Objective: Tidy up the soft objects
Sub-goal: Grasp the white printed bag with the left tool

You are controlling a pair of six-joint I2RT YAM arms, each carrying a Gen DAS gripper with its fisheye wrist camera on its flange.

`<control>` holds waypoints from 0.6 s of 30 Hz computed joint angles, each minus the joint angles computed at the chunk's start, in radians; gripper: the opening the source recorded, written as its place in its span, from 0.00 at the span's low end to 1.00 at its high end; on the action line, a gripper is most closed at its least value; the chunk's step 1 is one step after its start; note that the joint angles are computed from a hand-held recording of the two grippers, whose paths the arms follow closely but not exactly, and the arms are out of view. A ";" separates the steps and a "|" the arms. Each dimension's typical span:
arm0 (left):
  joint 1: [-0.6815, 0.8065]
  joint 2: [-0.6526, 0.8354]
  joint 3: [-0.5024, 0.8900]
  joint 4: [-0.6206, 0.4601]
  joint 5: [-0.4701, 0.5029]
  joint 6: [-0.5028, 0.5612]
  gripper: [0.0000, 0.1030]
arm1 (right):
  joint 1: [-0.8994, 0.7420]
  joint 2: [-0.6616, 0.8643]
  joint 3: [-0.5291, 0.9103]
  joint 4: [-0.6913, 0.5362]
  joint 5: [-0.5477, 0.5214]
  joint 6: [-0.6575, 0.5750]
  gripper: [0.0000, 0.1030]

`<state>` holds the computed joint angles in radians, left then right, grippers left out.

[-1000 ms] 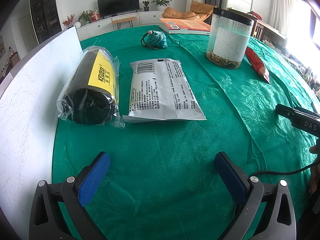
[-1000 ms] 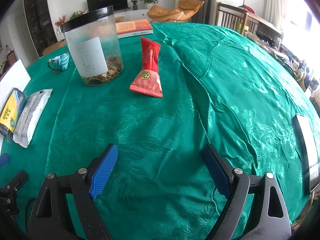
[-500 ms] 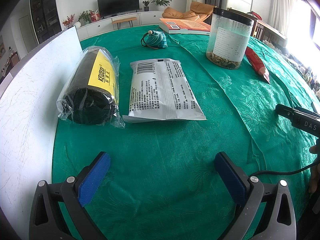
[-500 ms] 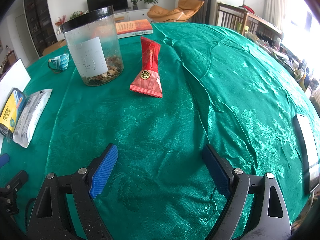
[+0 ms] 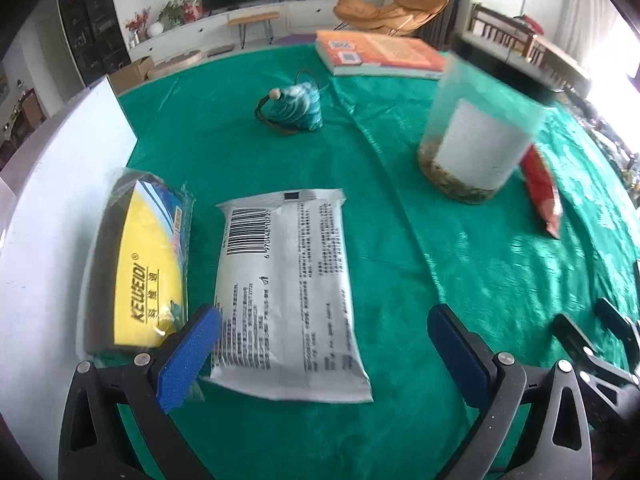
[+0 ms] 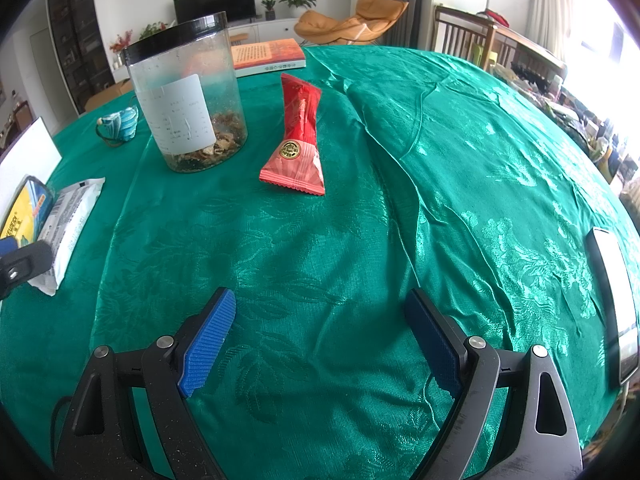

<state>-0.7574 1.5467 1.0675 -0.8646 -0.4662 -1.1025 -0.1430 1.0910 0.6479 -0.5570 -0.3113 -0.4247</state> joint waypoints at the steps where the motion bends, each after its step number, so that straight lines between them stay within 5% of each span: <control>1: 0.025 0.023 0.000 -0.002 0.005 0.001 0.99 | 0.000 0.000 0.000 0.000 0.000 0.000 0.86; 8: 0.069 -0.024 -0.079 0.053 0.015 -0.015 0.99 | -0.002 0.001 0.002 -0.003 -0.003 -0.001 0.86; 10: 0.044 -0.040 -0.079 0.060 -0.025 0.008 0.66 | -0.032 0.034 0.037 -0.039 -0.048 -0.013 0.86; 13: 0.048 -0.061 -0.088 0.081 -0.012 0.029 0.64 | -0.187 0.184 0.169 -0.145 -0.300 -0.005 0.85; 18: 0.104 -0.154 -0.153 0.166 0.053 0.024 0.64 | -0.064 0.338 0.369 -0.134 -0.222 0.077 0.83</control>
<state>-0.6530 1.3926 0.9149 -0.6990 -0.4133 -1.0789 -0.2074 1.4286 1.0165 -0.6906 -0.5337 -0.3477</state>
